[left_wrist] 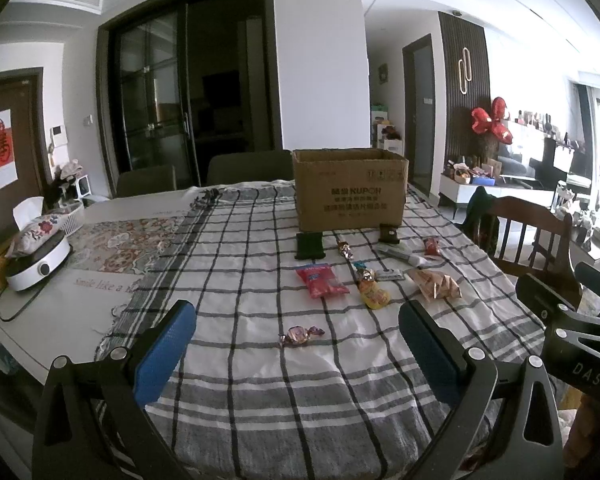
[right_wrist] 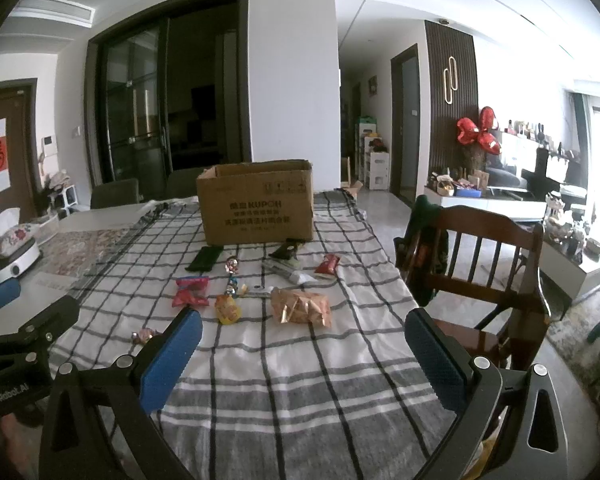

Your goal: Organize snacks

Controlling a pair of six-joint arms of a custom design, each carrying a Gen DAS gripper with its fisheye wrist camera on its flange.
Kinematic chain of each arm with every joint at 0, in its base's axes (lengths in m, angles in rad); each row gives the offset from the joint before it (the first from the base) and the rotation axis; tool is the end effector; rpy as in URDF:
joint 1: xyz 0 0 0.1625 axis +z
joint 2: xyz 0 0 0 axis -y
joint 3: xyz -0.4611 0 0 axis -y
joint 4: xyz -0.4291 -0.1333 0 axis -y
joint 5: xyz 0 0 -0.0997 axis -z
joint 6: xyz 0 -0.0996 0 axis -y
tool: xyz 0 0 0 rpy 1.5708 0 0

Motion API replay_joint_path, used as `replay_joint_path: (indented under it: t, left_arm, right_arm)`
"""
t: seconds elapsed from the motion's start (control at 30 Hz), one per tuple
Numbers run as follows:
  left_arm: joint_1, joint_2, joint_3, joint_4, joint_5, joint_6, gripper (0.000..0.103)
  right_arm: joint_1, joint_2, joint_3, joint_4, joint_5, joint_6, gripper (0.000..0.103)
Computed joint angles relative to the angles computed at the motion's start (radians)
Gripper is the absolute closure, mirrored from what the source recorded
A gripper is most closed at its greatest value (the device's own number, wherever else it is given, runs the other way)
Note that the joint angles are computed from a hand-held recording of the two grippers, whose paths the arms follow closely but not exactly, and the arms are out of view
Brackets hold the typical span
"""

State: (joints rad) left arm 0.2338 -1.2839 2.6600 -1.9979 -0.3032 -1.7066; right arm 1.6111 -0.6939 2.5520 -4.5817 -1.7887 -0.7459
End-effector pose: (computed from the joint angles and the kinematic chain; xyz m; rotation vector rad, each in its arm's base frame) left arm -0.1878 -0.2795 0.0854 0.3407 1.9139 -1.2893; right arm 0.1263 -0.3574 0.0975 0.7119 -2.1329 1.2834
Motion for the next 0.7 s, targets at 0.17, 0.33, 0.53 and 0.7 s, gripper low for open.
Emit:
replay_joint_path:
  t: [0.17, 0.33, 0.53, 0.7]
  left_arm:
    - [0.01, 0.004, 0.001, -0.024, 0.007, 0.018, 0.0]
    - [0.003, 0.0, 0.0, -0.006, 0.0, 0.003, 0.0]
    - [0.004, 0.001, 0.0, -0.009, 0.0, 0.007, 0.0]
    - [0.02, 0.019, 0.006, -0.089, -0.002, 0.065, 0.0]
  right_arm:
    - [0.001, -0.002, 0.0, 0.003, -0.001, 0.0, 0.001]
    - [0.0, -0.002, 0.0, 0.003, 0.0, 0.0, 0.001]
    - [0.0, -0.001, 0.0, 0.004, -0.002, 0.001, 0.001]
    - [-0.001, 0.006, 0.003, -0.001, -0.005, 0.002, 0.001]
